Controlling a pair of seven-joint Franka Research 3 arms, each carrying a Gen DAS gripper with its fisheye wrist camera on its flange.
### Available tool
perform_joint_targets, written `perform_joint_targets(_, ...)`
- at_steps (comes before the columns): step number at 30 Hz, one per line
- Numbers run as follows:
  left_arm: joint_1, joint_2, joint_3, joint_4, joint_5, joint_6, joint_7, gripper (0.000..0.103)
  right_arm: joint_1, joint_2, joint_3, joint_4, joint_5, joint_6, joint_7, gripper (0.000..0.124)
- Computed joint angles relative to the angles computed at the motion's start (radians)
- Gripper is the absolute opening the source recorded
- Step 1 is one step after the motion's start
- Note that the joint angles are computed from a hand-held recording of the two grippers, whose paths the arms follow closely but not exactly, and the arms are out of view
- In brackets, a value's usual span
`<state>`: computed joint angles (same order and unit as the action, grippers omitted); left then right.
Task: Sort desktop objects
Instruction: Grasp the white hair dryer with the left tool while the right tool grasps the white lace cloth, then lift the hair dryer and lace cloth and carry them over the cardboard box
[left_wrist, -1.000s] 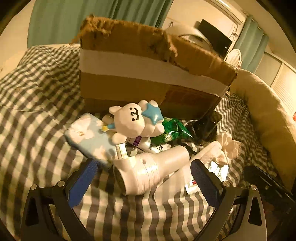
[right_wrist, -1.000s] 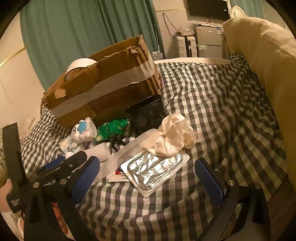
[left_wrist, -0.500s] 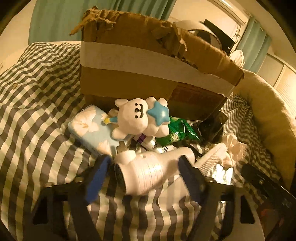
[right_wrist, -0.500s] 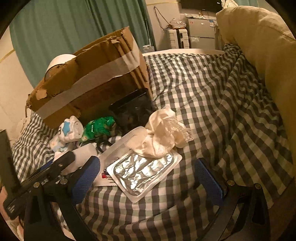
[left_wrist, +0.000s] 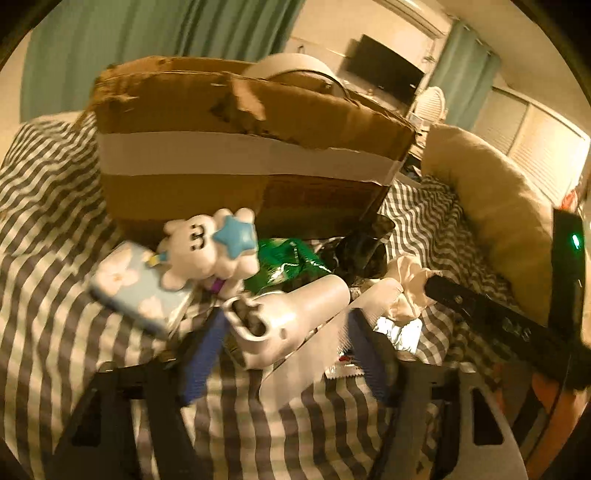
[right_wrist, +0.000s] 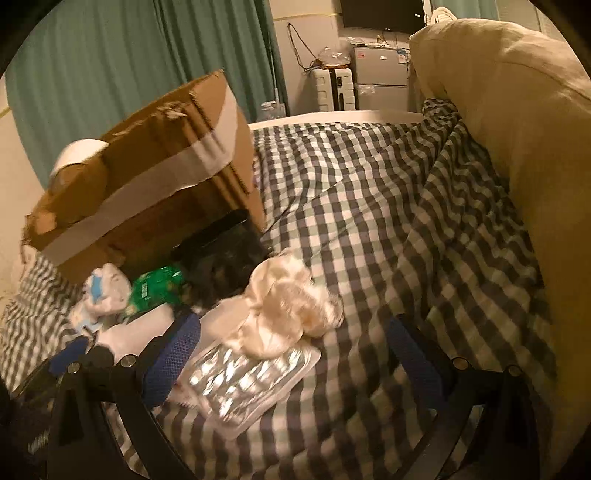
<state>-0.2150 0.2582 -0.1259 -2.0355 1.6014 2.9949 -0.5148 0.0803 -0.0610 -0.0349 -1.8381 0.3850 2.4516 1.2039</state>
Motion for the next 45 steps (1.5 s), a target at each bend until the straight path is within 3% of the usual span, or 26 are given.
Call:
perform_joint_targets(1,-0.002,0.013,-0.001,0.011,-0.008,-0.004,0.022,0.078,0.0,0.017,0.001,0.016,-0.007,-0.004,0.009,0.101)
perform_joint_targets(4,-0.005,0.045,0.001,0.028,-0.082,0.007,0.126,0.079,-0.001,0.074,0.002,0.071,-0.015,-0.037,0.046,0.081)
perform_joint_targets(6,-0.014,0.064,0.012,0.04,-0.116,0.014,0.174,0.079,-0.007,0.106,0.002,0.104,0.017,-0.08,0.047,0.05)
perform_joint_targets(7,-0.02,0.071,0.019,0.044,-0.126,0.02,0.187,0.079,-0.011,0.117,0.001,0.116,0.044,-0.105,0.043,0.042)
perform_joint_targets(9,-0.027,0.08,0.037,0.051,-0.13,0.05,0.192,0.066,-0.015,0.117,0.004,0.117,0.059,-0.121,0.03,0.025)
perform_joint_targets(10,-0.029,0.083,0.045,0.054,-0.127,0.069,0.187,0.056,-0.016,0.111,0.004,0.109,0.062,-0.117,0.021,0.022)
perform_joint_targets(12,-0.044,0.077,0.063,0.055,-0.082,0.088,0.13,0.054,-0.017,0.098,0.005,0.101,0.076,-0.116,0.004,0.02)
perform_joint_targets(16,-0.047,0.065,0.049,0.04,-0.097,0.072,0.155,0.052,-0.02,0.071,0.0,0.081,0.106,-0.123,-0.028,0.02)
perform_joint_targets(21,-0.051,0.046,0.039,0.023,-0.064,0.118,0.11,0.049,-0.021,0.02,-0.006,0.039,0.115,-0.148,-0.071,0.02)
perform_joint_targets(25,-0.056,0.03,0.021,-0.003,-0.148,0.085,0.228,0.05,-0.019,-0.024,-0.013,0.0,0.113,-0.14,-0.106,0.02)
perform_joint_targets(27,-0.055,0.029,0.025,-0.011,-0.194,0.089,0.266,0.054,-0.018,-0.029,-0.016,0.003,0.116,-0.132,-0.103,0.02)
perform_joint_targets(30,-0.075,0.014,0.044,-0.025,-0.22,0.046,0.271,0.074,-0.02,-0.042,-0.02,-0.005,0.122,-0.108,-0.086,0.02)
perform_joint_targets(36,-0.084,-0.015,0.035,0.0,-0.088,-0.047,0.225,0.089,-0.017,-0.035,-0.023,0.013,0.144,-0.106,-0.08,0.02)
perform_joint_targets(42,-0.058,0.096,0.011,0.112,-0.227,-0.012,0.522,0.089,-0.018,-0.027,-0.026,0.026,0.175,-0.088,-0.072,0.02)
perform_joint_targets(45,-0.023,0.153,-0.022,0.135,-0.429,-0.006,0.755,0.089,-0.02,-0.023,-0.028,0.034,0.186,-0.093,-0.071,0.02)
